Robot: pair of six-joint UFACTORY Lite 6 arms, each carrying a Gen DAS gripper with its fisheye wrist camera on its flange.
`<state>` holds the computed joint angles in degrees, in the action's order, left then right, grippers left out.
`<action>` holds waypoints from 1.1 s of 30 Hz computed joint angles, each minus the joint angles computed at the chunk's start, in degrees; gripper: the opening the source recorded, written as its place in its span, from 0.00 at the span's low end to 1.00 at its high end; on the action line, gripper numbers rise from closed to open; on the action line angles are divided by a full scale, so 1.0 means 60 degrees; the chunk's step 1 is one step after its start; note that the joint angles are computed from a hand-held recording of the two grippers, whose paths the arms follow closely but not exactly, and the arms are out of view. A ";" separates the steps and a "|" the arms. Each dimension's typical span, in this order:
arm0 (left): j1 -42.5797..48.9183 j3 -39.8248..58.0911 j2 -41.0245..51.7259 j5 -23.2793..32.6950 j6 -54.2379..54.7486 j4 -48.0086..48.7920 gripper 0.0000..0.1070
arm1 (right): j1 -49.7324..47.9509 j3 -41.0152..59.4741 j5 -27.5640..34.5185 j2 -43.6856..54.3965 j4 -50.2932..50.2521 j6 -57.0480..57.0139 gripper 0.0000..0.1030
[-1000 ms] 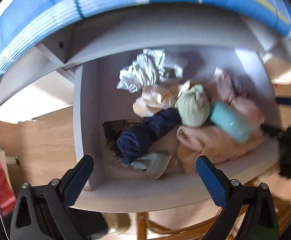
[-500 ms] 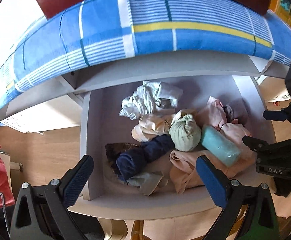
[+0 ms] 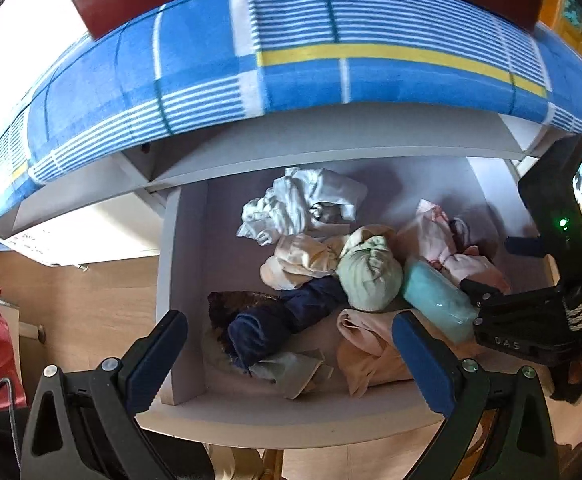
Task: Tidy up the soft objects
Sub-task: 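Grasp the pink rolled cloth bundle with the right gripper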
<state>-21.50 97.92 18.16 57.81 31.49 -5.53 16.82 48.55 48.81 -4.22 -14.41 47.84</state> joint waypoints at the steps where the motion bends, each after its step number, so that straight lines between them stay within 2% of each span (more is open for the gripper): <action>1: 0.0017 0.0030 0.0035 -0.0012 -0.0105 0.0046 0.96 | -0.0029 -0.0018 -0.0108 0.0105 0.0017 0.0009 0.67; 4: 0.0100 0.0250 0.0242 0.0176 -0.0253 -0.0015 0.96 | -0.0139 -0.0049 -0.0270 0.0205 0.0052 -0.0118 0.67; 8: 0.0157 0.0489 0.0550 0.0547 -0.0338 -0.0284 0.96 | -0.0603 -0.0224 -0.0686 0.0179 0.0744 -0.0691 0.59; 12: 0.0104 0.0667 0.0772 0.0951 -0.0438 -0.0608 0.96 | -0.1064 -0.0481 -0.1012 -0.0062 0.1781 -0.1672 0.37; 15: -0.0042 0.0593 0.0836 0.0989 -0.0538 -0.0655 0.96 | -0.1034 -0.0587 -0.0805 -0.0350 0.1986 -0.1846 0.30; 21: -0.0442 0.0326 0.1036 0.1097 -0.0884 -0.0713 0.96 | -0.1116 -0.1094 0.0081 -0.1601 0.2515 -0.1510 0.26; 27: -0.0892 0.0414 0.1506 0.1399 -0.1108 -0.1297 0.96 | -0.2262 -0.2142 0.0776 -0.3107 0.3352 -0.1854 0.25; 31: -0.1250 0.0163 0.1536 0.1345 -0.1050 -0.1613 0.96 | -0.2748 -0.2630 0.0419 -0.3122 0.4091 -0.2799 0.28; 33: -0.1450 0.0054 0.1510 0.1180 -0.1161 -0.1389 0.94 | -0.2525 -0.2519 0.0185 -0.2528 0.4148 -0.3032 0.31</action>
<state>-30.20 98.25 27.22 64.89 24.52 -13.86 1.67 33.44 49.93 -19.39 10.48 29.65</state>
